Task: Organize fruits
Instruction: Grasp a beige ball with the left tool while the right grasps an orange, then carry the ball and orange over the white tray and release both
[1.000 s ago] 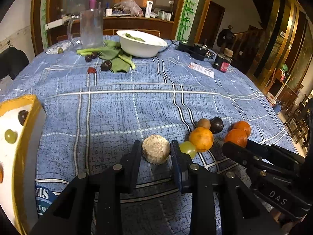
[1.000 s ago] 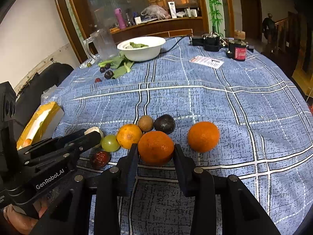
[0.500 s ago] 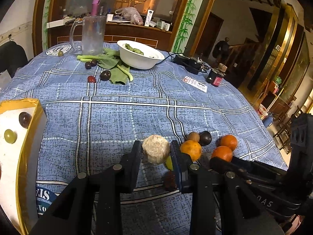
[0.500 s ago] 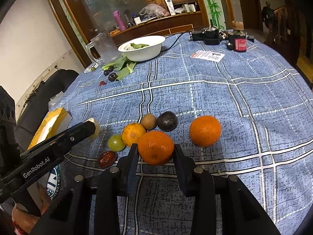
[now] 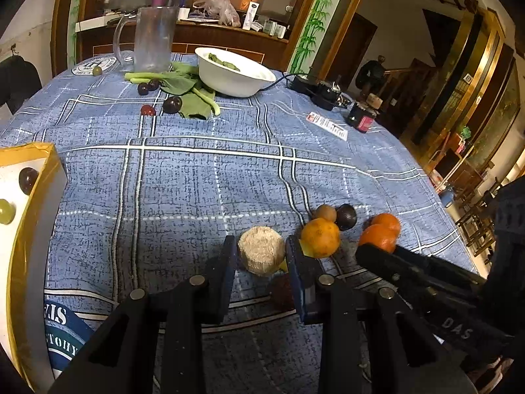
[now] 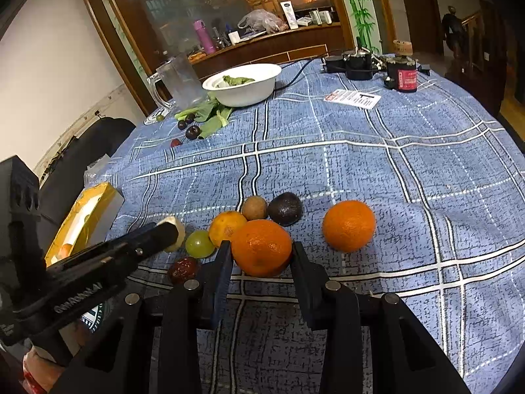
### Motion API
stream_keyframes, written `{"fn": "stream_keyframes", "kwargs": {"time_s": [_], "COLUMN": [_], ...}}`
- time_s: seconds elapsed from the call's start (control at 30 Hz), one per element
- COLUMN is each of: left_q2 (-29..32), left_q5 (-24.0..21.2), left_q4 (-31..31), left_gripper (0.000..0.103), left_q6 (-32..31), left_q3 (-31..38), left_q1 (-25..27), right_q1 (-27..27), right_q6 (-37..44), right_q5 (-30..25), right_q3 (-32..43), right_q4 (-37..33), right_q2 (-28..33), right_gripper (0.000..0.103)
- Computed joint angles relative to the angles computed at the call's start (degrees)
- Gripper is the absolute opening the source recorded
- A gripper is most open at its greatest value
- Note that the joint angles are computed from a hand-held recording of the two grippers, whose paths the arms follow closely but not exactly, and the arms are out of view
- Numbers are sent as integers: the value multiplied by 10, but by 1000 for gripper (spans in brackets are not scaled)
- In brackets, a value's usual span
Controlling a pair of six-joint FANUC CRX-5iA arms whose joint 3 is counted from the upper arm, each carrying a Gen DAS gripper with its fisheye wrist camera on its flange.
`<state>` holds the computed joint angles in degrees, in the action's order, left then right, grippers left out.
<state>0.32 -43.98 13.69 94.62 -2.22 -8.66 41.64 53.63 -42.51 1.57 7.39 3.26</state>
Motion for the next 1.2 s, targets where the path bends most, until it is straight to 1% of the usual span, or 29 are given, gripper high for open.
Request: {"fn": "stream_keyframes", "kwargs": {"time_s": [0.1, 0.23, 0.37, 0.43, 0.5, 0.57, 0.6, 0.63, 0.67, 0.7, 0.73, 0.77, 0.83, 0.9, 0.97, 1.0, 1.03, 1.1, 1.13, 1.2], "left_q2": [2, -3, -9, -16, -25, -36, -42, -49, -60, -83, -100, -119, -163, -212, -244, -259, -271, -273, -273, -269], "left_q5": [-3, 5, 11, 20, 32, 46, 47, 39, 33, 32, 27, 17, -14, -58, -92, -109, -131, -169, -184, -206], "left_q4": [-6, -1, -27, -28, -27, -15, -31, -64, -78, -67, -62, -68, -103, -154, -166, -169, -189, -215, -217, -227], "left_gripper": [29, 29, 29, 29, 29, 29, 29, 29, 29, 29, 29, 29, 29, 29, 29, 29, 29, 29, 29, 29], "left_q6": [7, 4, 18, 18, 17, 9, 24, 56, 74, 79, 82, 91, 119, 160, 171, 175, 194, 211, 204, 200], "left_q3": [2, -3, 1, -4, -11, -24, -22, -14, -14, -30, -40, -46, -55, -60, -69, -76, -77, -69, -68, -69], "left_q1": [-1, -1, -8, -9, -10, -9, -12, -17, -18, -12, -6, -1, 11, 33, 64, 85, 101, 120, 131, 144], "right_q1": [-4, -7, -3, 2, 9, 16, 18, 19, 20, 23, 24, 26, 33, 43, 58, 69, 82, 101, 113, 130], "right_q6": [10, 25, 27, 20, -2, -42, -67, -82, -100, -129, -143, -156, -196, -190, -163, -141, -105, -40, 9, 66], "right_q5": [-2, 3, 12, 17, 26, 39, 48, 53, 54, 52, 48, 46, 44, 37, 35, 33, 32, 23, 10, -11], "right_q3": [7, 12, 9, 4, -7, -28, -41, -49, -56, -65, -70, -74, -90, -83, -69, -56, -37, 5, 41, 86], "right_q4": [-15, -35, -31, -17, 16, 68, 97, 114, 135, 167, 184, 200, 254, 256, 237, 221, 191, 128, 84, 38], "right_q2": [3, 2, -2, -4, -7, -14, -18, -20, -21, -20, -19, -19, -22, -23, -25, -24, -22, -11, 2, 25], "right_gripper": [38, 38, 38, 38, 38, 38, 38, 38, 38, 38, 38, 38, 38, 38, 38, 38, 38, 39, 39, 39]}}
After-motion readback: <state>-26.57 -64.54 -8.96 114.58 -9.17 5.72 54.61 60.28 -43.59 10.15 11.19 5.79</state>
